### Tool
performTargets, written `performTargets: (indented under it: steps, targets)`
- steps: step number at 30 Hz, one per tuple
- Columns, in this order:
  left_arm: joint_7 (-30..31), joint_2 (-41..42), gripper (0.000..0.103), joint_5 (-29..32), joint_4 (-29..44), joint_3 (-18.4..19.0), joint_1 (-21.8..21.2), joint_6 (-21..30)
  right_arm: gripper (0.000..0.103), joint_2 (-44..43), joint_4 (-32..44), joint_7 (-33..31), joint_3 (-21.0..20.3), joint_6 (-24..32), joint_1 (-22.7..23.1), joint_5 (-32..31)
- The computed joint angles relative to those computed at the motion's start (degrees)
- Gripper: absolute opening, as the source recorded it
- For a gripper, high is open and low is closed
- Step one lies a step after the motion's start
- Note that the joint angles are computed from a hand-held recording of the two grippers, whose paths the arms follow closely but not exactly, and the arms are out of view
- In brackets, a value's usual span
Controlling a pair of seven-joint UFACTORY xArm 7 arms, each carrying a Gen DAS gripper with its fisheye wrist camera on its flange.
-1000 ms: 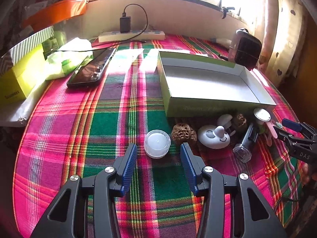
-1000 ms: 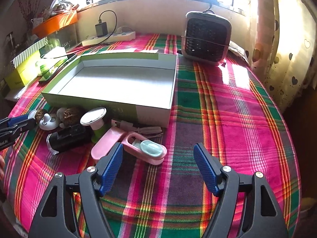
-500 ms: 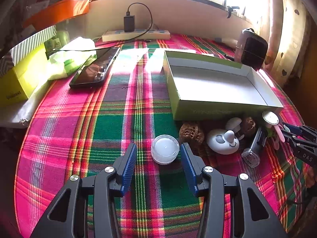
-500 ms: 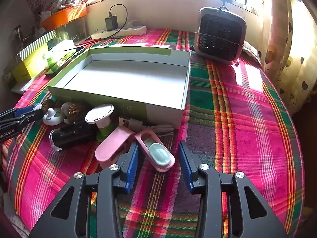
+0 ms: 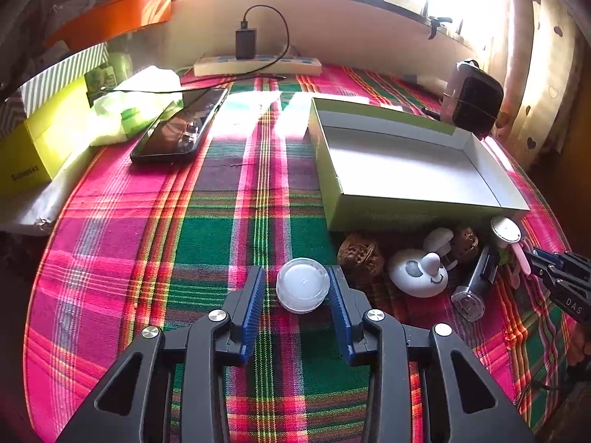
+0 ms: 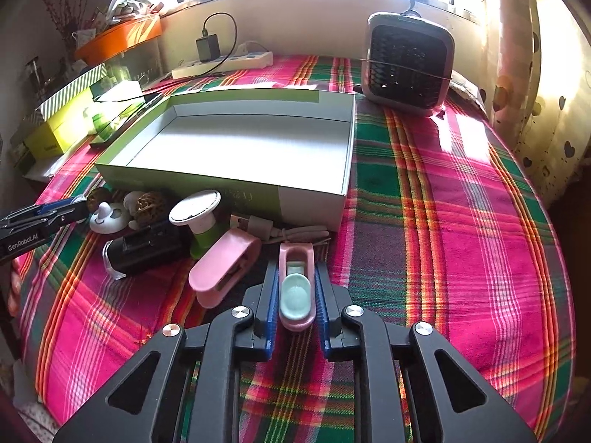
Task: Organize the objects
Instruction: 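Close left tool on white round jar while right tool grasps pink-teal clip, then carry white jar in left tool and pink-teal clip in right tool over the box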
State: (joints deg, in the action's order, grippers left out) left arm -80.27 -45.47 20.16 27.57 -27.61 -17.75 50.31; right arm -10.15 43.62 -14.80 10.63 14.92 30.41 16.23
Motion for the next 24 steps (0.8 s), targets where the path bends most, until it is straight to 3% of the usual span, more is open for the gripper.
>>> performTargets:
  steps: [3, 24]
  targets:
    - [0.03, 0.15, 0.026, 0.21, 0.2, -0.15, 0.02, 0.36, 0.019, -0.15, -0.19, -0.07, -0.19, -0.07, 0.18, 0.66]
    - [0.47, 0.07, 0.026, 0.32, 0.27, 0.04, -0.15, 0.16, 0.019, -0.6, -0.51, 0.24, -0.41, 0.1, 0.29, 1.0]
